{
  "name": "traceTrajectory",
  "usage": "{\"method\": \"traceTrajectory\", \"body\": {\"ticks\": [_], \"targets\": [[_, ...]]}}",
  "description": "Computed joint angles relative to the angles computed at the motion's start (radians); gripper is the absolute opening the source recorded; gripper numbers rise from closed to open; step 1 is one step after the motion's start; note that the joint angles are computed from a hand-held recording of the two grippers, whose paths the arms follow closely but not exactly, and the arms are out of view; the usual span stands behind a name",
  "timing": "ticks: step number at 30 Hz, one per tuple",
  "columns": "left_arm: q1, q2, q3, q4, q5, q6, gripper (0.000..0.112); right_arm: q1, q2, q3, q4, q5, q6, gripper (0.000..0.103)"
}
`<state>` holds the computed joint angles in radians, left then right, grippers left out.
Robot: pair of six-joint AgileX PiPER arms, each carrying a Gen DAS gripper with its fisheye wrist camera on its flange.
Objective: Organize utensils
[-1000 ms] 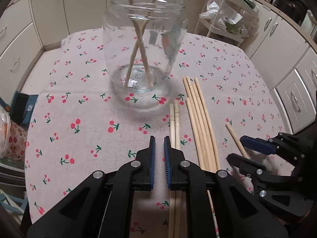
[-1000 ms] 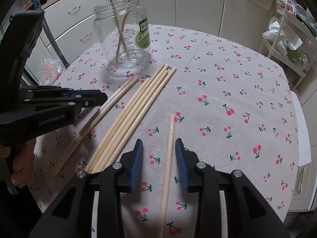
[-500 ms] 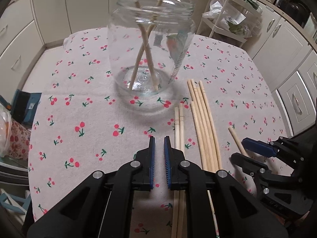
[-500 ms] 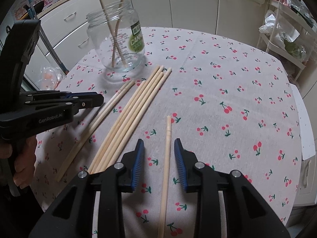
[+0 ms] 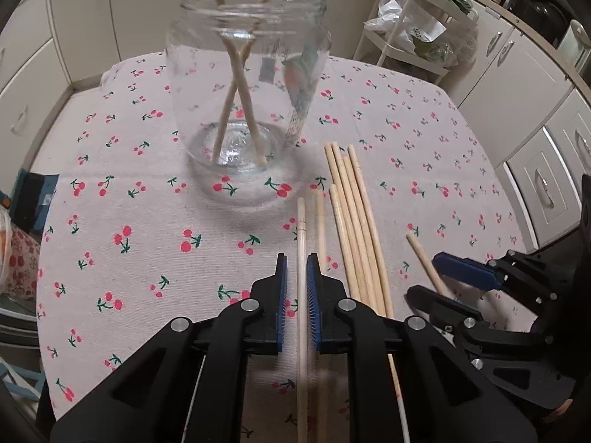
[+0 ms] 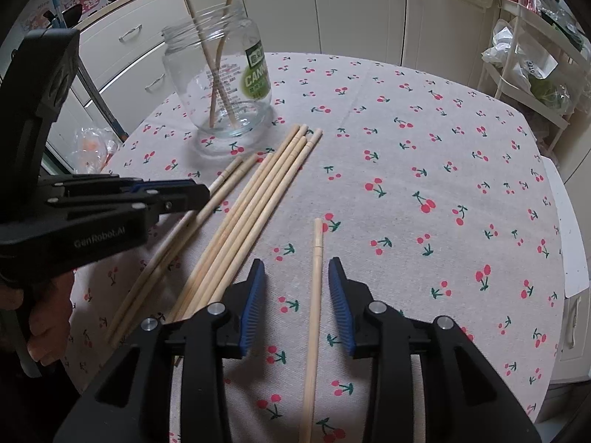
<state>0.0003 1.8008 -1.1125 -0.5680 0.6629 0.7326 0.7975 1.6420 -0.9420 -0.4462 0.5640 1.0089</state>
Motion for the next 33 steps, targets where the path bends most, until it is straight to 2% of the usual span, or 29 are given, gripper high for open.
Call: {"method": "traceTrajectory", "body": {"ticks": [4,13,14,17,22,24,26,28,30,31,33], "targets": [[-0.033,-0.008,0.008,0.076,-0.049,-0.06,0.01,0.014,0.019,-0.029,-0.008,0.041,-0.009,0.036],[-0.077,0.045,-0.086,0.177,-0.024,-0.149,0.01,-0.008,0.081,-0.117,0.012,0.115,-0.082,0.036],[-0.08,0.044,-0.085,0.184,-0.022,-0.143,0.005,0.002,0.089,-0.128,-0.002,0.132,-0.078,0.036],[-0.072,0.041,-0.087,0.183,0.005,-0.12,0.005,0.009,0.098,-0.146,0.025,0.145,-0.115,0.013],[-0.067,0.039,-0.103,0.214,0.053,-0.124,0.006,-0.021,0.107,-0.174,0.109,0.161,-0.208,0.011],[-0.068,0.045,-0.117,0.219,0.07,-0.127,0.009,-0.022,0.116,-0.192,0.112,0.186,-0.236,0.015],[-0.079,0.048,-0.122,0.227,0.067,-0.13,0.012,-0.026,0.112,-0.185,0.107,0.177,-0.232,0.016],[-0.099,0.04,-0.105,0.255,0.03,-0.146,0.012,-0.02,0.105,-0.166,0.086,0.155,-0.192,0.016],[-0.108,0.027,-0.081,0.257,-0.002,-0.134,0.009,-0.021,0.09,-0.138,0.073,0.122,-0.137,0.006],[-0.103,0.027,-0.083,0.236,0.01,-0.116,0.005,-0.031,0.076,-0.116,0.083,0.09,-0.116,0.006],[-0.092,0.011,-0.066,0.21,0.011,-0.097,0.005,-0.05,0.037,-0.065,0.084,0.012,-0.051,0.006]]}}
